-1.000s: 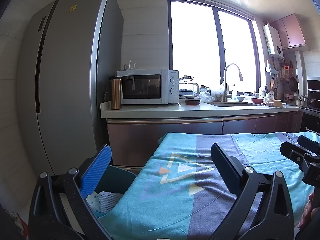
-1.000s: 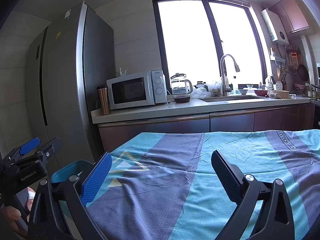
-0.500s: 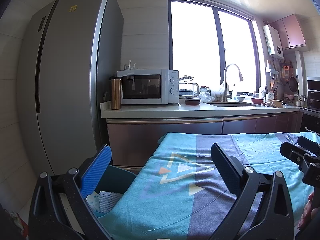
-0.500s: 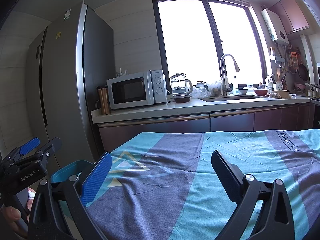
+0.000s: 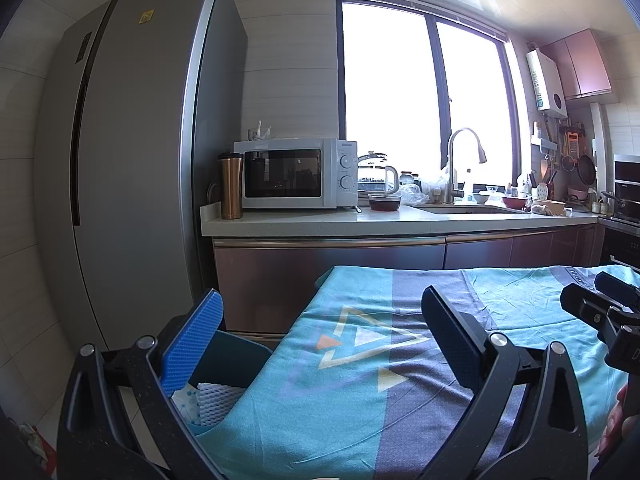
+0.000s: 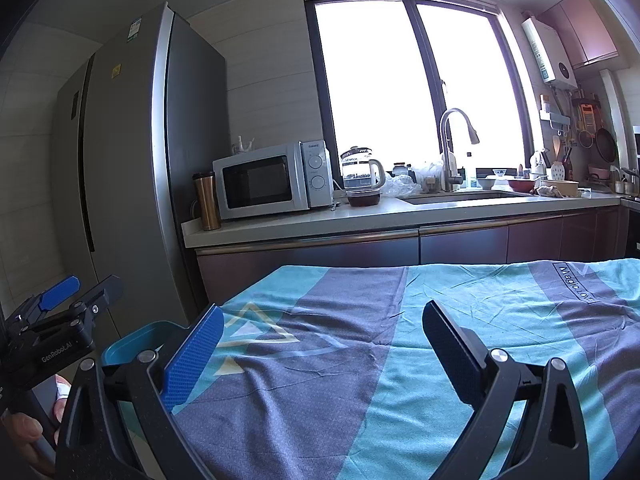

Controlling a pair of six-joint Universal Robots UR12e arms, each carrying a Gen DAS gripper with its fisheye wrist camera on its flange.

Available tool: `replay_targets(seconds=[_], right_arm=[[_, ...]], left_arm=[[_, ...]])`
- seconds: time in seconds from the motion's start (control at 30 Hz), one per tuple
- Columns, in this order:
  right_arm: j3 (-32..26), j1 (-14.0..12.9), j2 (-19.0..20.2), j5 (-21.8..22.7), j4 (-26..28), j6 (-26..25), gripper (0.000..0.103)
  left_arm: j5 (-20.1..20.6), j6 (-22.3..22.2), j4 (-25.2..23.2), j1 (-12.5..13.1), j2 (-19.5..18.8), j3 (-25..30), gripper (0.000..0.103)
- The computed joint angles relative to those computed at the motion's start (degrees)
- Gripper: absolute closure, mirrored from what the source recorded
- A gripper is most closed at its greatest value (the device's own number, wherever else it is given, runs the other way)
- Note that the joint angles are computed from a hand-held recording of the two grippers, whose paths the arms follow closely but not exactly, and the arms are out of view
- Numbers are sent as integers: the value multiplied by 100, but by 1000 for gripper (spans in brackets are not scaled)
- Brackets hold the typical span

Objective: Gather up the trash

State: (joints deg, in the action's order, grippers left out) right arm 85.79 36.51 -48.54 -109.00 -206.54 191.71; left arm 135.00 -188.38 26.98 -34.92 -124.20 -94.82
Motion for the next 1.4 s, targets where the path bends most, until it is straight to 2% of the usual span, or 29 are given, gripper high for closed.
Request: replay_targets(seconds=[1.4], right_arm=[[9, 3, -9, -17, 15, 30, 7]], left_arm=[[-21, -67, -115, -7, -21, 48, 5]])
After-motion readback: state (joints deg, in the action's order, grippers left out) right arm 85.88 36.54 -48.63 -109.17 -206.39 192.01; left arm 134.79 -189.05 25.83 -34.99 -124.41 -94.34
